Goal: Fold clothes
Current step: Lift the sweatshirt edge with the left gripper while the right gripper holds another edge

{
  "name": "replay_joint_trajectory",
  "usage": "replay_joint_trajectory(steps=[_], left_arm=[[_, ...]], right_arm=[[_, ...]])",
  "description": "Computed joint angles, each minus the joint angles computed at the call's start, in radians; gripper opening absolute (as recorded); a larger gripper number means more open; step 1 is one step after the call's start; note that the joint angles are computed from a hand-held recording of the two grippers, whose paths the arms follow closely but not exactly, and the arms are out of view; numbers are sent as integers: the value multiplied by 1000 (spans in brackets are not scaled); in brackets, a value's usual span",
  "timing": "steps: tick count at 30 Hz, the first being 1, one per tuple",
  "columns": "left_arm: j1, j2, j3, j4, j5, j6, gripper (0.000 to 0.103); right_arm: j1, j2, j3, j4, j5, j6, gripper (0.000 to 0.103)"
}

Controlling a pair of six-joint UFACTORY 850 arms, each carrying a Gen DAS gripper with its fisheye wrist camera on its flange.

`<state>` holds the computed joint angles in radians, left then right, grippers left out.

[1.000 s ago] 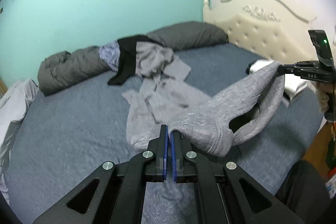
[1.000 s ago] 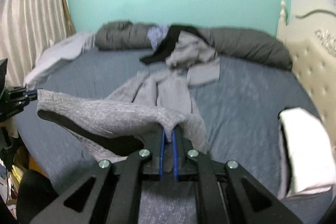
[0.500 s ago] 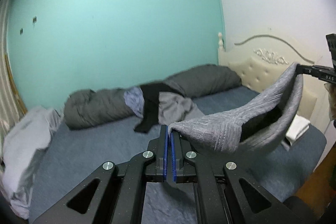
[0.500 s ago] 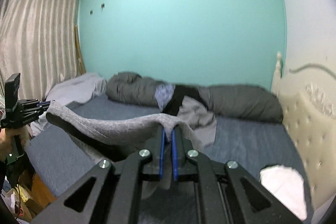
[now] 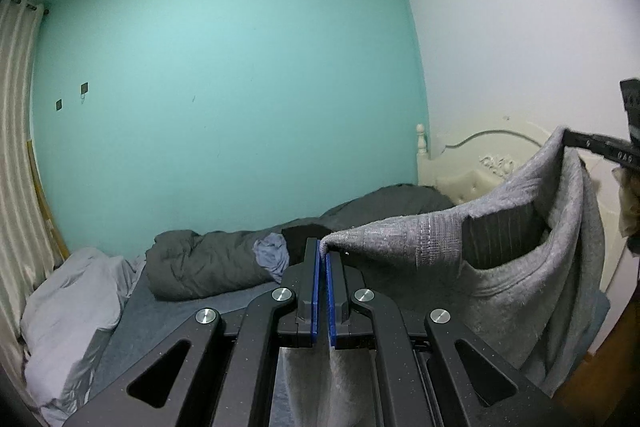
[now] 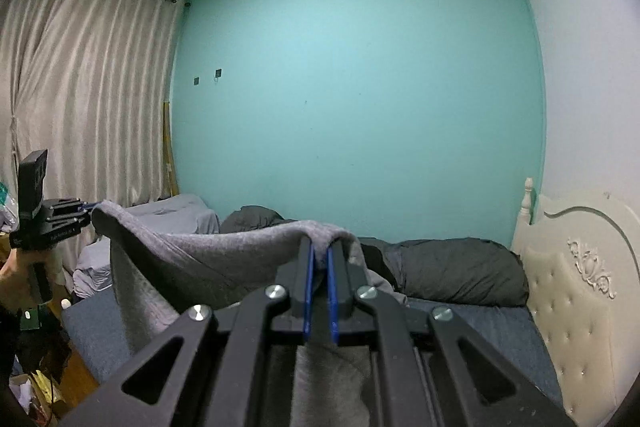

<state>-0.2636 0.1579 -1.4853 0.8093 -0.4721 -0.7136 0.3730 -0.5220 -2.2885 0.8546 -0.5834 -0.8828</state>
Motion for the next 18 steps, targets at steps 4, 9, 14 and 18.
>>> replay_joint_trajectory(steps=[4,9,14,18], left_arm=[[-12,3,31,-6,-27,9,2],[24,-45,98,-75,7,39,2],[75,-133,166,-133,66,46,3],[115,-212,168,-204,101,94,3]], right_arm=[[-10,17,51,1,-21,-4,6],[-6,-27,107,-52,-35,56,6],[8,-138,93,-122,-56,152,6],[17,-290,-56,-230,-116,277,6]])
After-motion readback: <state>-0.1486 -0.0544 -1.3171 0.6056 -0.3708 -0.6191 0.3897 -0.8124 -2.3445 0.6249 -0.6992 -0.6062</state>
